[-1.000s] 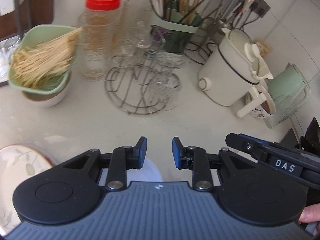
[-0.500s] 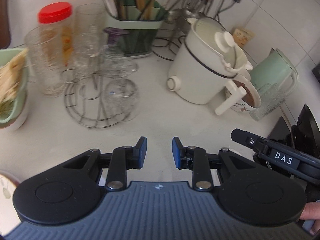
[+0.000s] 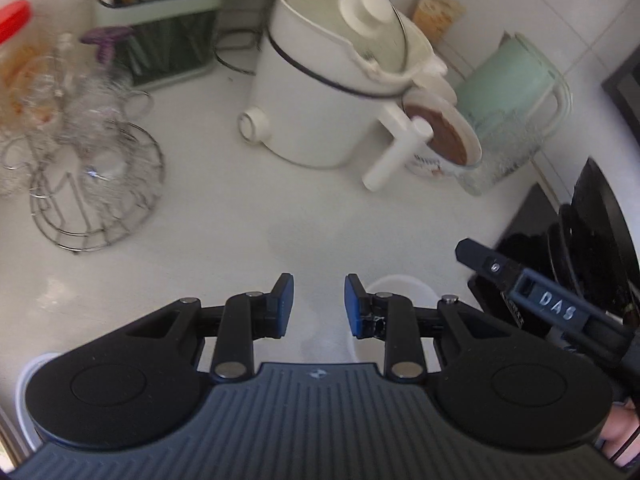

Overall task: Organize plates and bowls
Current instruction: 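Move both grippers to the white ceramic bowl beside the induction cooker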

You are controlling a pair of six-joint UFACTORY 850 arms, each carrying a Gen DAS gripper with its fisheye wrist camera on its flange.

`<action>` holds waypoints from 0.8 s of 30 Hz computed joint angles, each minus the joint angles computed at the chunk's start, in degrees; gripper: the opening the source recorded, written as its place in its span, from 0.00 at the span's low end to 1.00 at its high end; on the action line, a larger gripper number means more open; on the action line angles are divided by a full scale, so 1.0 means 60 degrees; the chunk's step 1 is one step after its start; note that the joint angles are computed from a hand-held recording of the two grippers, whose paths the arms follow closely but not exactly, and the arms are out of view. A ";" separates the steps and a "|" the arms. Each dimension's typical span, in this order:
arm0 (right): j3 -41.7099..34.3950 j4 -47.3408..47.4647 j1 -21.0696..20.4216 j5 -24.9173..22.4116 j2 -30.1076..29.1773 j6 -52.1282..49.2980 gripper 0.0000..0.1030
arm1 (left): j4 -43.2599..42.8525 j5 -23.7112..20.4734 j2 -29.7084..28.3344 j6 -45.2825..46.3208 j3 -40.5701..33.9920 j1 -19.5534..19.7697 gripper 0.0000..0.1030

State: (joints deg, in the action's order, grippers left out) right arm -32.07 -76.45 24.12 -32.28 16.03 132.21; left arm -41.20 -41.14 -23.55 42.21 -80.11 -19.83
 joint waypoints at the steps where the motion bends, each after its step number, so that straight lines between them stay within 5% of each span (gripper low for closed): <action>1: 0.0062 0.0199 -0.0033 0.0033 0.0024 -0.0092 0.59 | 0.0075 -0.0026 -0.0039 -0.0078 -0.0024 -0.0076 0.31; 11: 0.0756 0.1537 -0.0489 0.0422 0.0586 -0.1617 0.59 | 0.0723 0.0092 -0.0427 -0.1519 -0.0109 -0.0711 0.38; 14: 0.0938 0.2003 -0.0749 0.0901 0.0762 -0.2269 0.59 | 0.1039 -0.0164 -0.0680 -0.1918 -0.0374 -0.0868 0.46; 24: 0.1220 0.4141 -0.1596 0.2287 0.0808 -0.4487 0.51 | 0.1605 -0.0519 -0.1157 -0.2823 -0.0699 -0.1198 0.46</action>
State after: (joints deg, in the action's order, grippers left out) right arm -24.75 -51.60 14.55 -18.56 20.88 105.29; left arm -31.57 -44.25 -30.49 25.27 -84.30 -27.01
